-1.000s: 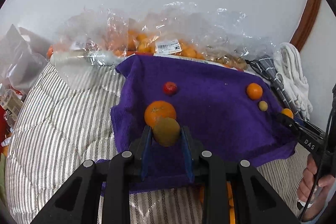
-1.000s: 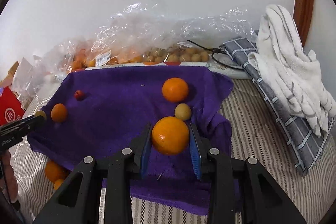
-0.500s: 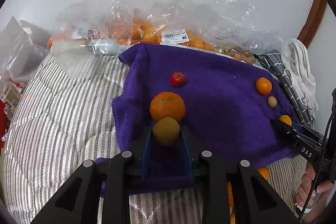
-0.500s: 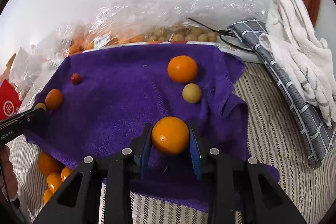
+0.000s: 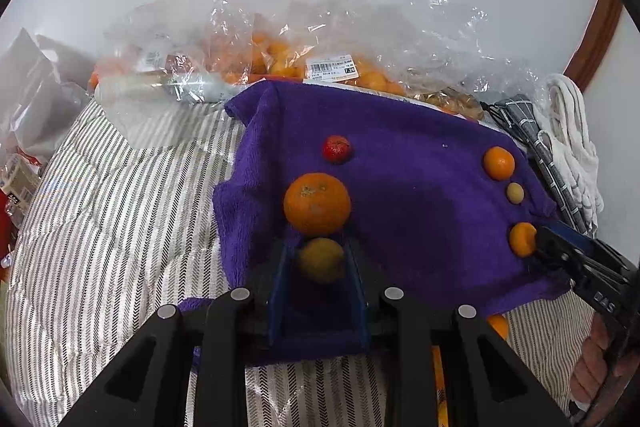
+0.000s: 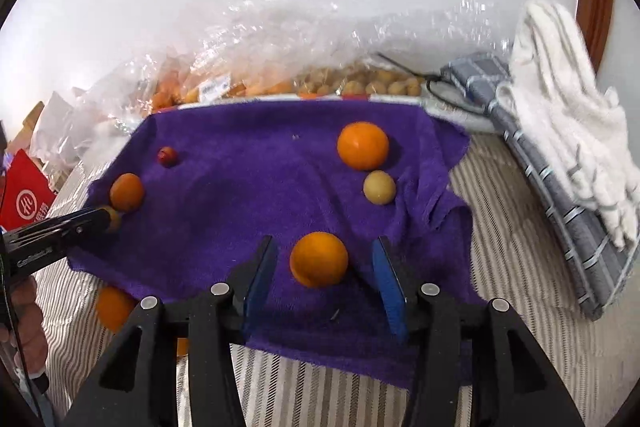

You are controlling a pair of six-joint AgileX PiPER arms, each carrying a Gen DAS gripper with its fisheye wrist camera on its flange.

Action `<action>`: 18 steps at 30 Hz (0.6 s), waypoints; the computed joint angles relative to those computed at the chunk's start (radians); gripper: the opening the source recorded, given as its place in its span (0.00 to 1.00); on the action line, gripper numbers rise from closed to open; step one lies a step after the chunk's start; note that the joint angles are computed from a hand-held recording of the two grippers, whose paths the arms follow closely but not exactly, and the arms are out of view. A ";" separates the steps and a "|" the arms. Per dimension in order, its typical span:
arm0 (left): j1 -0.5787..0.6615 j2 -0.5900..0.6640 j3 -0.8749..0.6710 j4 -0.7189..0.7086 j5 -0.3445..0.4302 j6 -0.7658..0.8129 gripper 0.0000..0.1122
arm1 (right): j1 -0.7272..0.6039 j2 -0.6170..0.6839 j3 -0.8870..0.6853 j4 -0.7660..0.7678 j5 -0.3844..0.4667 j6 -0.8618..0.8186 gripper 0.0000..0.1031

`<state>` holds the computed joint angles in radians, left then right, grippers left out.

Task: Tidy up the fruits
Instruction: 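Open the right tool to drop the orange while the left tool drops the yellow-green fruit onto the towel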

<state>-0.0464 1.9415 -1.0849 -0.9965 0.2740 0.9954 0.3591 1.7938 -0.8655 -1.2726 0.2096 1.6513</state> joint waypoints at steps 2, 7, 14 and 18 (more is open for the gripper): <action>0.004 -0.004 0.005 -0.034 -0.001 0.033 0.27 | 0.020 -0.028 0.010 0.035 0.010 -0.035 0.48; 0.000 -0.041 0.042 -0.177 -0.044 0.167 0.38 | 0.102 -0.108 0.068 -0.012 0.042 0.038 0.41; 0.065 -0.132 0.094 -0.443 0.025 0.425 0.38 | 0.199 -0.137 0.085 0.141 0.089 -0.074 0.27; 0.091 -0.192 0.137 -0.494 0.029 0.490 0.38 | 0.218 -0.134 0.086 0.240 0.032 -0.138 0.27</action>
<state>0.0442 1.7495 -0.9482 -1.4901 0.3032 1.4856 0.5770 1.6595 -0.7796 -1.0329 0.2420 1.5135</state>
